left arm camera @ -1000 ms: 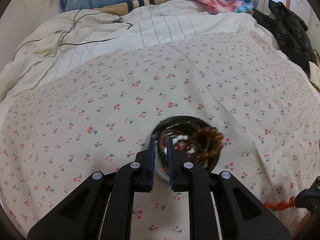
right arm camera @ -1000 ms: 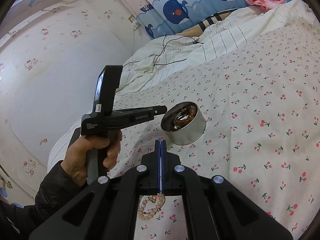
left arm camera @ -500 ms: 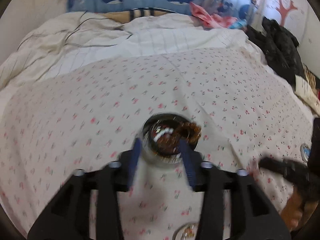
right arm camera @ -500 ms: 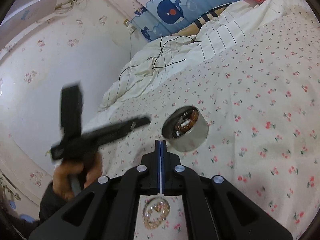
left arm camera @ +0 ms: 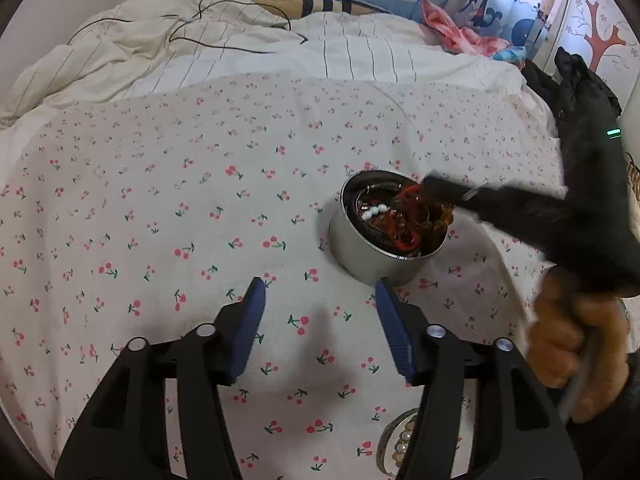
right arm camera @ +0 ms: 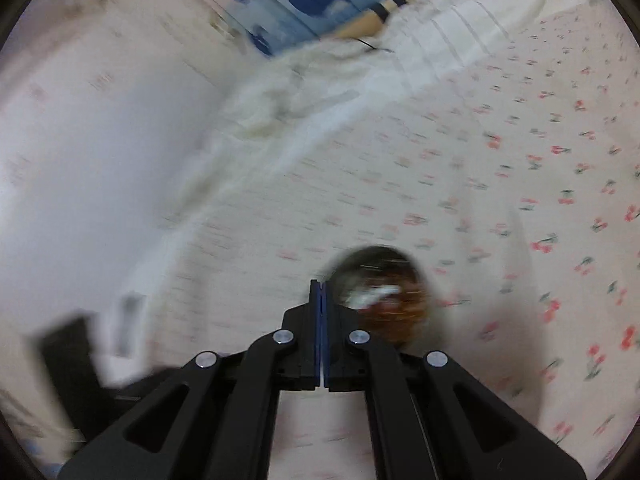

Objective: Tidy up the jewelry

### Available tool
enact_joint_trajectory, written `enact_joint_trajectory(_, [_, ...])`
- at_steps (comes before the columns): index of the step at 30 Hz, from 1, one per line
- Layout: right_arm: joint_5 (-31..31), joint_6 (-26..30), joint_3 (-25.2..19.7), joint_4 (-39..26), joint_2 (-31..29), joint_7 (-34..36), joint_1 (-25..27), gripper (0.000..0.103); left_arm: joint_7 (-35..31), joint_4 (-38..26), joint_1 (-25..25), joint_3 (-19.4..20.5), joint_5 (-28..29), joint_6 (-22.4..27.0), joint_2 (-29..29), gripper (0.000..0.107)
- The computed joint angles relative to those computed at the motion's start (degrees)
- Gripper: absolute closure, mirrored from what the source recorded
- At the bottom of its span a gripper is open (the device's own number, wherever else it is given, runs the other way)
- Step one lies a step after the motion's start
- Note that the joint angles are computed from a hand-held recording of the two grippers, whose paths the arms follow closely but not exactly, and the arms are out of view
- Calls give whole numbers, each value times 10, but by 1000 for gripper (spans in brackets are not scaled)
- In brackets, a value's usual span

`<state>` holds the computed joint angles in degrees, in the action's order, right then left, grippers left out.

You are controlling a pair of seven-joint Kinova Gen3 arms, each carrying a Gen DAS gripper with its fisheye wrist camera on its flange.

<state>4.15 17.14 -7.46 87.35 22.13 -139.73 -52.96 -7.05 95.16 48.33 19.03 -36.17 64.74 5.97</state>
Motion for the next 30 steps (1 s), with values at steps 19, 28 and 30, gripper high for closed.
enact_joint_trajectory(19, [137, 117, 49, -43, 11, -101, -88, 101, -21, -13, 3, 6, 4, 21, 5, 44])
enact_joint_trajectory(28, [280, 131, 34, 81, -98, -203, -145, 40, -9, -67, 69, -1, -53, 117, 56, 35])
enact_joint_trajectory(30, [273, 108, 9, 108, -110, -211, -130, 40, -9, -85, 91, -7, -70, 151, 73, 33])
